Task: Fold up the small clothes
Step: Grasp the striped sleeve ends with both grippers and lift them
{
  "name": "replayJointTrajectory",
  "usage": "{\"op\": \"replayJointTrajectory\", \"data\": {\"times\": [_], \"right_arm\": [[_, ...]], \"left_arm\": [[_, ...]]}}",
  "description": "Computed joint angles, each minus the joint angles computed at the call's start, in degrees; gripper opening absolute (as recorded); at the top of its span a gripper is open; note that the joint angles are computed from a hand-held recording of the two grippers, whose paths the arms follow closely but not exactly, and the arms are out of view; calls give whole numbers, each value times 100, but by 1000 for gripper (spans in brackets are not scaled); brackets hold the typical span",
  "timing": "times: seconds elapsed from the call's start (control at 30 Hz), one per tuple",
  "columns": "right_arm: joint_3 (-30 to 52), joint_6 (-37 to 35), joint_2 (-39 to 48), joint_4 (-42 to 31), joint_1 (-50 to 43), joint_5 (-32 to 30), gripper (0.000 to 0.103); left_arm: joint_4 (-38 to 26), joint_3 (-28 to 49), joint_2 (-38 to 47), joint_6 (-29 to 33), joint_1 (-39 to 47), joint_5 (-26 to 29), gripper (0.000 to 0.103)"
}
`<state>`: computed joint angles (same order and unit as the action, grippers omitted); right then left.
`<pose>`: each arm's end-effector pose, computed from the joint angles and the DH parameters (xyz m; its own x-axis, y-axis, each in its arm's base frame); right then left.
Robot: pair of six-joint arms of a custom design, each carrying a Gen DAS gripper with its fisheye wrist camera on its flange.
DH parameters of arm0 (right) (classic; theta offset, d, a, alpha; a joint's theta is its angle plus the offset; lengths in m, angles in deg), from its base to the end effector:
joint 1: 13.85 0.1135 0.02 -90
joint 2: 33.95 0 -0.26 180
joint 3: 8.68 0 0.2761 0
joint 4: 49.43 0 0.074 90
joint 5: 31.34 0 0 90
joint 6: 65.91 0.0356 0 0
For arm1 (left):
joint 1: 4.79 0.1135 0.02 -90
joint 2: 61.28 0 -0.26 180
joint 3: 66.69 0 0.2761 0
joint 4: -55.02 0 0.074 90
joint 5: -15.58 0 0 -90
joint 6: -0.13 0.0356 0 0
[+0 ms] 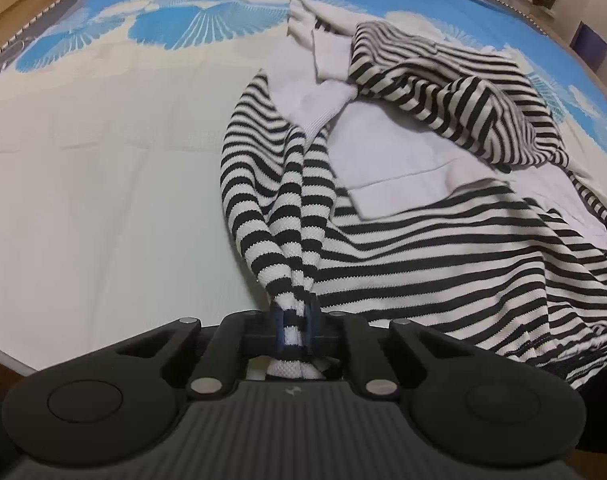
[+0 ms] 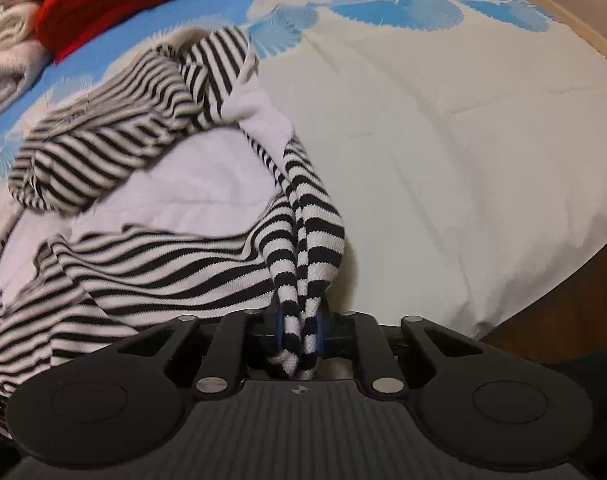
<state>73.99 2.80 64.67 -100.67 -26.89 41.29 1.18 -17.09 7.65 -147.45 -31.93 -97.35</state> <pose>0.3593 -0.0723 0.1952 -0.8740 -0.1533 -0.4611 -0.2305 0.9662 0.1157 0.2003 -0.0871 0.1625 -0.7266 -0.5012 -0.4700 -0.5476 0.8356 -0.0445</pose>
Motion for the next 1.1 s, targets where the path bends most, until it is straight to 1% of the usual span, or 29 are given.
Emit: {"op": "replayJointTrajectory", "data": {"times": [0.1,0.2,0.33,0.4,0.47,0.53,0.6,0.67,0.73,0.77,0.8,0.83,0.87,0.93,1.0,1.07,1.1], "right_arm": [[15,8,-115,64,-67,-156,11],[22,-72,-285,154,-121,-397,10],[279,-67,-392,-4,-232,-802,9],[447,-130,-479,-210,-360,-1110,9],[651,-244,-536,-500,-522,-1427,9],[895,-435,-601,-885,-730,-1711,9],[1163,-640,-629,-1277,-944,-1984,9],[1593,-883,-593,-1896,-1202,-2247,8],[2024,-1115,-525,-2506,-1419,-2493,8],[2217,-1239,-502,-2755,-1507,-2577,8],[2338,-1298,-479,-2878,-1539,-2613,8],[2460,-1306,-425,-2960,-1521,-2626,8],[2599,-1265,-320,-3007,-1432,-2589,8],[2750,-1005,-68,-2792,-1140,-2470,8],[2960,-536,348,-2291,-654,-2154,9],[3549,-170,1073,-2062,-138,-1896,9],[4041,-2,1603,-2006,107,-1712,12]], "left_arm": [[-87,113,-125,-52,-229,-297,9],[-175,225,-340,82,-389,-567,9],[-382,351,-928,312,-305,-439,9],[-679,547,-1184,385,-367,-480,8],[-938,676,-1541,353,-538,-508,8],[-1278,835,-1847,151,-839,-557,8],[-1749,1091,-2041,-189,-1287,-722,8],[-2112,1311,-2255,-625,-1784,-960,8],[-2257,1466,-2412,-821,-1985,-1089,8],[-2205,1500,-2485,-742,-1852,-1033,8],[-2062,1488,-2571,-541,-1541,-844,8],[-1777,1434,-2638,-170,-1046,-506,8],[-1418,1357,-2635,335,-393,-48,9],[-812,1306,-2230,1069,850,779,9],[50,1268,-1425,1740,2081,1724,9],[722,1460,-259,1931,2886,2160,10],[1094,1534,260,1933,3156,2399,10]]}}
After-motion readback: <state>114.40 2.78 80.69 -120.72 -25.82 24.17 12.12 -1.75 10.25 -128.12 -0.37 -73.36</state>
